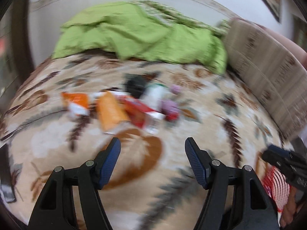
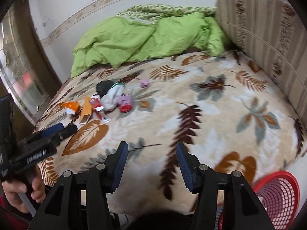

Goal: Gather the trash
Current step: 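Move both open tools back over the trash pile, then grasp the orange-and-white snack bag with the left tool while the right tool approaches the pink foil ball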

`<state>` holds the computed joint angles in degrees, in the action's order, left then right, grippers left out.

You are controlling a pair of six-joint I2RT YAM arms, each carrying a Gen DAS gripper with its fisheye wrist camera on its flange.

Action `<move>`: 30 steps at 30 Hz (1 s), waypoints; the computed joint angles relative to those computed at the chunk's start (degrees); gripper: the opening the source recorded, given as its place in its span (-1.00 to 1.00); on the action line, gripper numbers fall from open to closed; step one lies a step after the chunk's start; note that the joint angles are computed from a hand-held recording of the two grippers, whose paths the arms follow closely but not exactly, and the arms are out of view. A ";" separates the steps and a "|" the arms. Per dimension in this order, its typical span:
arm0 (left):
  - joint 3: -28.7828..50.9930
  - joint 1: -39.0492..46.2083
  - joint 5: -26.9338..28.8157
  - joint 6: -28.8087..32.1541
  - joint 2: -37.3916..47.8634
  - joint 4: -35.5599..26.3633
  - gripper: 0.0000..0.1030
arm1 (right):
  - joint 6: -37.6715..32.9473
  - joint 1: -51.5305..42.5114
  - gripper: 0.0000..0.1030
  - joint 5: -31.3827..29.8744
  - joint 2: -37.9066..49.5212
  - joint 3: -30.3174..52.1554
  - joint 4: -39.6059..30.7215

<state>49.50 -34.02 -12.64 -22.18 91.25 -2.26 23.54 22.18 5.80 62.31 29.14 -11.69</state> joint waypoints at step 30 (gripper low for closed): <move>26.14 23.62 4.59 -0.26 32.03 -0.25 0.20 | -4.86 -8.16 0.12 -7.92 30.86 21.10 6.86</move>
<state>75.64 -10.40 -8.05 -22.45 123.28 -2.51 18.68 14.02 -2.11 93.17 50.24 -4.83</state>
